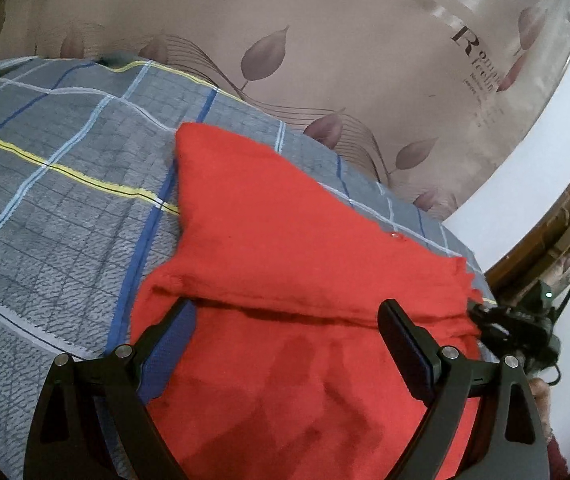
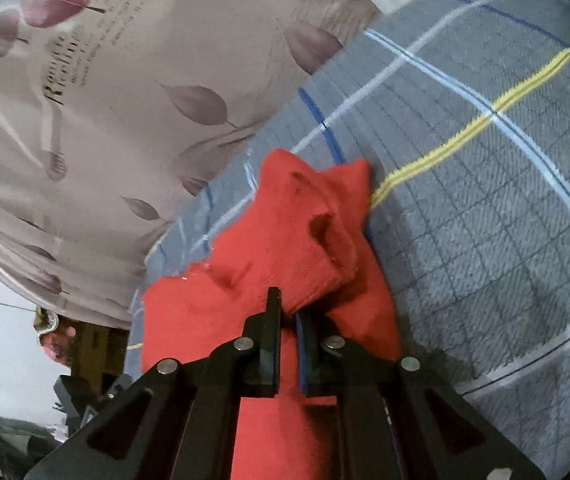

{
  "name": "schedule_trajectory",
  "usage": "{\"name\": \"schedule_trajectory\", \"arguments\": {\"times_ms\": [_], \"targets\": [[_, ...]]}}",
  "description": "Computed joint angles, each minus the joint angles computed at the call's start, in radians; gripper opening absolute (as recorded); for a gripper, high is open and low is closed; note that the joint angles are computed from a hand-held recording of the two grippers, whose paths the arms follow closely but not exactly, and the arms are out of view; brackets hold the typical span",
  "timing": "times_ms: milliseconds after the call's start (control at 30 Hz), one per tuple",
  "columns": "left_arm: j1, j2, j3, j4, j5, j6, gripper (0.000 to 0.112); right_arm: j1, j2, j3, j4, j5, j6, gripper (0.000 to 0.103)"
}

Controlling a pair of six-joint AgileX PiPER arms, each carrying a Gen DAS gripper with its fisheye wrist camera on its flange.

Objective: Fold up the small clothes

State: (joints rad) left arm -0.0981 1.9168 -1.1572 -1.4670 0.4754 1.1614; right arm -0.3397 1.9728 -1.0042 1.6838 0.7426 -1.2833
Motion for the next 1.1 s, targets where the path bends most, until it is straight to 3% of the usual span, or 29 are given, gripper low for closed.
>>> {"name": "schedule_trajectory", "arguments": {"times_ms": [133, 267, 333, 467, 500, 567, 633, 800, 1000, 1100], "targets": [[0.001, 0.003, 0.003, 0.009, -0.009, -0.015, 0.092, 0.013, 0.013, -0.029, -0.043, -0.040, 0.060, 0.009], [-0.002, 0.001, -0.003, 0.030, -0.016, -0.038, 0.092, 0.006, 0.046, -0.079, -0.118, -0.013, 0.132, 0.008], [0.005, -0.004, -0.004, 0.042, -0.003, -0.046, 0.092, -0.009, 0.019, -0.043, -0.100, 0.001, 0.116, 0.013], [0.069, -0.069, 0.045, 0.102, 0.100, -0.071, 0.092, -0.032, -0.191, 0.198, -0.054, 0.018, -0.047, 0.056], [0.090, -0.095, 0.073, 0.110, 0.127, -0.059, 0.092, -0.037, -0.244, 0.254, -0.069, 0.021, -0.079, 0.063], [0.130, -0.166, 0.139, 0.166, 0.160, -0.051, 0.092, -0.063, -0.376, 0.400, -0.111, 0.052, -0.145, 0.069], [0.171, -0.231, 0.201, 0.220, 0.198, -0.046, 0.092, -0.098, -0.470, 0.509, -0.174, 0.088, -0.169, 0.070], [0.315, -0.369, 0.358, 0.303, 0.342, -0.012, 0.092, -0.149, -0.723, 0.761, -0.334, 0.078, -0.165, 0.070], [0.505, -0.421, 0.510, 0.330, 0.576, 0.071, 0.092, -0.354, -0.836, 0.920, -0.463, 0.235, -0.225, 0.070], [0.537, -0.468, 0.565, 0.354, 0.632, 0.132, 0.092, -0.423, -0.887, 0.978, -0.490, 0.285, -0.265, 0.070]]}}
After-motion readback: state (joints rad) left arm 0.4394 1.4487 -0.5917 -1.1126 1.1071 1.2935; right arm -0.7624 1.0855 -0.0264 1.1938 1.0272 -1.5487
